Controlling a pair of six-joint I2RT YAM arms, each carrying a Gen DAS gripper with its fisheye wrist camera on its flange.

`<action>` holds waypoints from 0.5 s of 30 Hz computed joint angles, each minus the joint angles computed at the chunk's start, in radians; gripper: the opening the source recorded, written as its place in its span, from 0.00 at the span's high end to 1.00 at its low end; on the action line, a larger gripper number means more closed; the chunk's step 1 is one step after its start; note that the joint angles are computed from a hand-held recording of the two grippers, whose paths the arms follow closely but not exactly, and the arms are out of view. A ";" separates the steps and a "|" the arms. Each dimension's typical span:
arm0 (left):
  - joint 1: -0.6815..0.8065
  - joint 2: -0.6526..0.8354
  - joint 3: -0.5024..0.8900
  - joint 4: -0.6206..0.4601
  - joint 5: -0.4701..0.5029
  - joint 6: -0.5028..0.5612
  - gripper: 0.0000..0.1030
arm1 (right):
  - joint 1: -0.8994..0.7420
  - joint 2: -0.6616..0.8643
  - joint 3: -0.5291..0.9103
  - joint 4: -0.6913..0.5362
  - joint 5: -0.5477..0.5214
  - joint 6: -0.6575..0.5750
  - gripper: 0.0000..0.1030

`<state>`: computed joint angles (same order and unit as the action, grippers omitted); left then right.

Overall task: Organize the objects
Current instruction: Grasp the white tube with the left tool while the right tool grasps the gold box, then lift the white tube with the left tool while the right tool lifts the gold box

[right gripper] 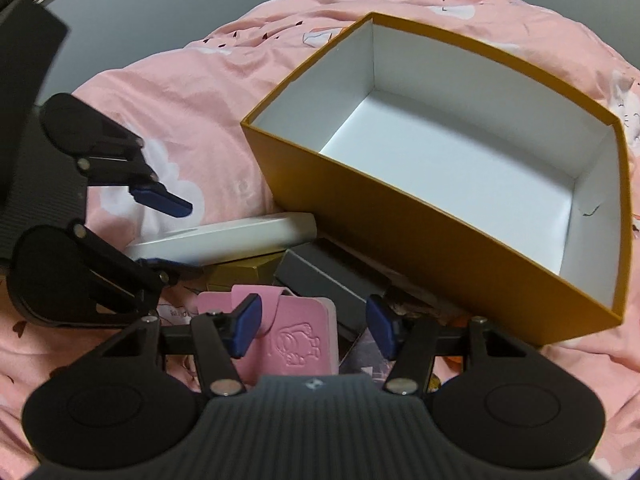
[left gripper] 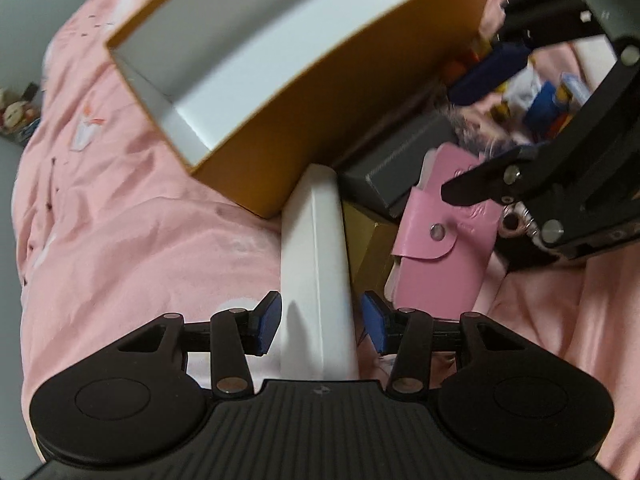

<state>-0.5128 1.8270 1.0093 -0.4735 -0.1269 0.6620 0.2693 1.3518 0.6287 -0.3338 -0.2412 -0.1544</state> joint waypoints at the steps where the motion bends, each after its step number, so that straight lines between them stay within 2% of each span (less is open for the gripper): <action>1: -0.004 0.019 0.011 0.001 -0.016 0.011 0.46 | 0.001 0.011 0.003 0.008 -0.001 -0.006 0.42; 6: -0.013 0.105 0.067 -0.039 -0.048 0.122 0.44 | -0.004 0.033 0.015 0.015 -0.010 -0.049 0.41; 9: -0.011 0.160 0.112 -0.079 -0.052 0.154 0.40 | -0.014 0.051 0.028 0.008 -0.018 -0.057 0.41; 12: 0.017 0.175 0.154 -0.136 -0.028 0.172 0.48 | -0.025 0.059 0.034 0.003 -0.024 -0.063 0.41; 14: 0.049 0.179 0.195 -0.184 -0.019 0.168 0.56 | -0.029 0.061 0.038 -0.006 -0.028 -0.074 0.41; 15: 0.067 0.178 0.213 -0.199 -0.024 0.163 0.57 | -0.032 0.065 0.042 -0.009 -0.032 -0.083 0.41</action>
